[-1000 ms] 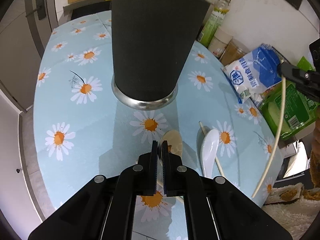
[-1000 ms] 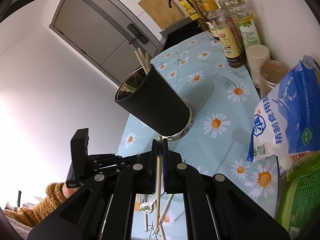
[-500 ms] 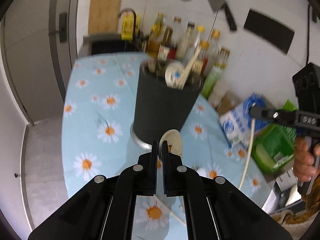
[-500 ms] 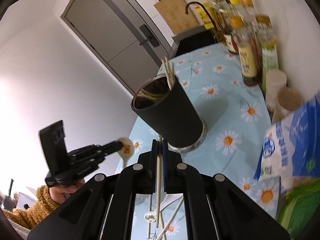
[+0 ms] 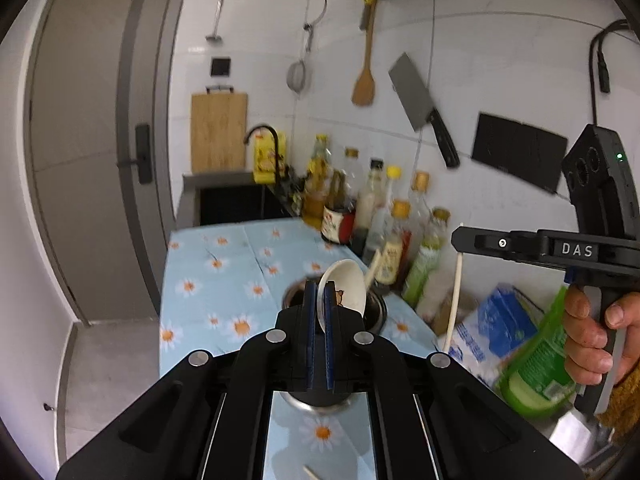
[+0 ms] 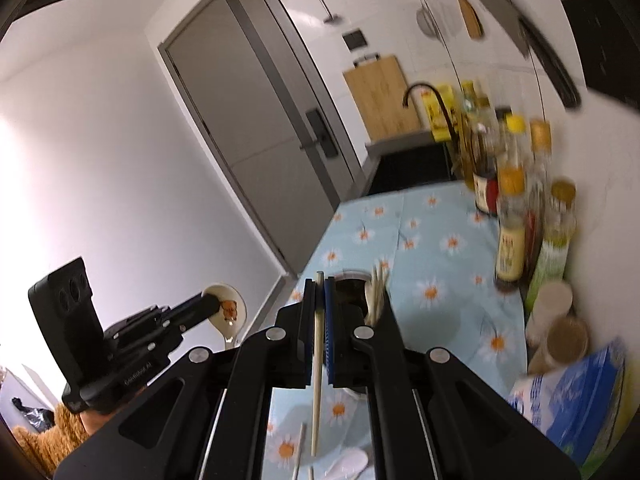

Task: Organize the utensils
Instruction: 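Carry the spoon in the left tool and chopstick in the right tool to the holder, then drop the chopstick into the holder with the right tool while the left tool releases the spoon in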

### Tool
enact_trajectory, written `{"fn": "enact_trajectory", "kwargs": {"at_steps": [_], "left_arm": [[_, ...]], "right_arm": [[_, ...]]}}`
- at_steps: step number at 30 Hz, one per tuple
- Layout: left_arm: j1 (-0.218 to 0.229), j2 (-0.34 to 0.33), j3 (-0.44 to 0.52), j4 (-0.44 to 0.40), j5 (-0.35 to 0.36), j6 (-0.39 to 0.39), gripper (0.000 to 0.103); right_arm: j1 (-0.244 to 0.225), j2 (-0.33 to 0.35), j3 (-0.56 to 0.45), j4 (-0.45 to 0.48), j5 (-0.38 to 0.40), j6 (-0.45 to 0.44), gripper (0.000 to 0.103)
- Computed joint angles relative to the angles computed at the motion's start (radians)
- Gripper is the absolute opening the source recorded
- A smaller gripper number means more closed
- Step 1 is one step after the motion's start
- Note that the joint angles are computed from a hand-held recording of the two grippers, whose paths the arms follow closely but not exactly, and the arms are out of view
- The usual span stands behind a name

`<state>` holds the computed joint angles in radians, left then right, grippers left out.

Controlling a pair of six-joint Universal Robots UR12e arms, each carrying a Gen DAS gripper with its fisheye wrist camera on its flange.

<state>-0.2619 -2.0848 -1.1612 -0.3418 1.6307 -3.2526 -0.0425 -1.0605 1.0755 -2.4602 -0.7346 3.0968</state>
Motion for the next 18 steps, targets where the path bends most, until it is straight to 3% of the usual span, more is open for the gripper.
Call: {"fn": "enact_trajectory", "kwargs": {"at_steps": [5,18], "left_arm": [[-0.017,-0.035,0.059,0.056,0.105,0.049,0.003],[-0.026,-0.139,0.210,0.161,0.200,0.133,0.003]], "right_arm": [[0.012,0.029,-0.057,-0.075,-0.035,0.041,0.005],[0.035,0.125,-0.230,-0.153,-0.088,0.160,0.005]]}}
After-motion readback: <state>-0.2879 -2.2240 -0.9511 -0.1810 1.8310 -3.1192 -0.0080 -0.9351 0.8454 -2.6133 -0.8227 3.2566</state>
